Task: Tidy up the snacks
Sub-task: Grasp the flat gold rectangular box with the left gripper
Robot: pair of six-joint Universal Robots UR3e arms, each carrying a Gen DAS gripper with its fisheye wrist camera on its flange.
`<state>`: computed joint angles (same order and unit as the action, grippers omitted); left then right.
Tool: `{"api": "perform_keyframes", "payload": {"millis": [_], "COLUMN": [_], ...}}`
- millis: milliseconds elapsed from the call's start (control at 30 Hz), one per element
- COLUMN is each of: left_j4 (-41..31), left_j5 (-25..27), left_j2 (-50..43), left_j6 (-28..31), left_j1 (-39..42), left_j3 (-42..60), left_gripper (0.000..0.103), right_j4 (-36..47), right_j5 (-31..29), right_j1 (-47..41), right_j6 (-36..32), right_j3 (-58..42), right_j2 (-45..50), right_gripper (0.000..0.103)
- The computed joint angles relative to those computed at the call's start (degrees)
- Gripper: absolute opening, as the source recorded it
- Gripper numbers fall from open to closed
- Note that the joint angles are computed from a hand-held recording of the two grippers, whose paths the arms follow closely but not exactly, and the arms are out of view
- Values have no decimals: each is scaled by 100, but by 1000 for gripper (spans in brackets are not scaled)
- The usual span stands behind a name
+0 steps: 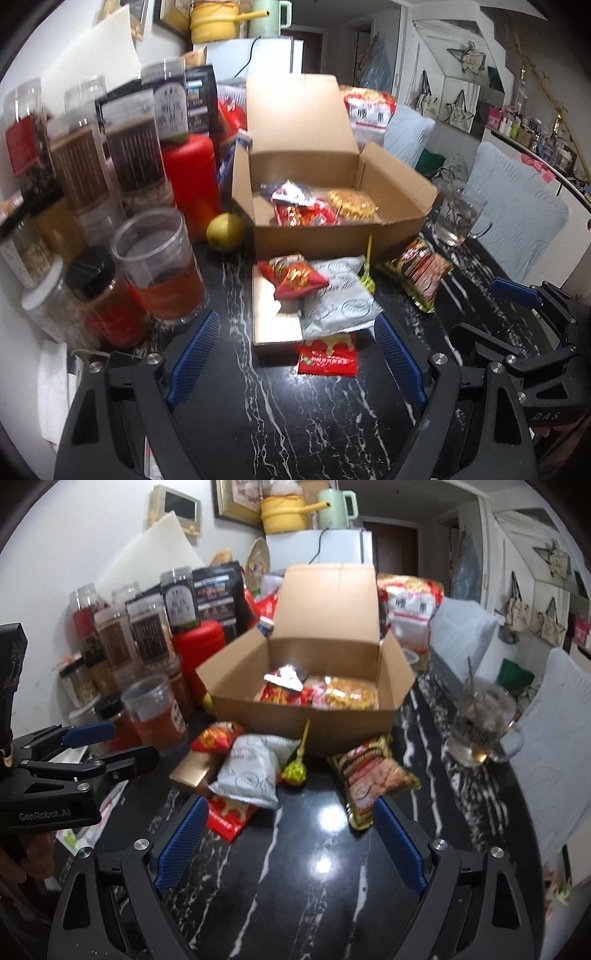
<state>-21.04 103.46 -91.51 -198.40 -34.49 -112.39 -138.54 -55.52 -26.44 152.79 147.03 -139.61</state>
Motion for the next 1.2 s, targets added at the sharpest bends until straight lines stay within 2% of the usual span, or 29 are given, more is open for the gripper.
{"api": "perform_keyframes", "payload": {"millis": [133, 433, 767, 1067, 1133, 1200], "left_j4": [126, 492, 563, 451, 505, 518], "left_j5": [-156, -507, -418, -506, -400, -380], "left_j2": [-203, -610, -1239, -1683, -1812, -1874], "left_j6": [0, -87, -87, 20, 100, 175], "left_j1": [133, 542, 738, 852, 803, 784], "left_j3": [-136, -368, 7, 430, 521, 549], "left_gripper": [86, 86, 86, 86, 81, 65], "right_j4": [-970, -2219, -2901, -2890, -2893, -2878], "right_j5": [-386, -835, -990, -850, -822, -795], "right_j1": [471, 975, 1217, 1188, 1161, 1126], "right_j6": [306, 643, 801, 828, 828, 821], "right_j3": [167, 129, -216, -569, -584, -601], "right_j2": [864, 2406, 3504, 4038, 4071, 4087], "right_gripper": [91, 91, 91, 91, 91, 91]}}
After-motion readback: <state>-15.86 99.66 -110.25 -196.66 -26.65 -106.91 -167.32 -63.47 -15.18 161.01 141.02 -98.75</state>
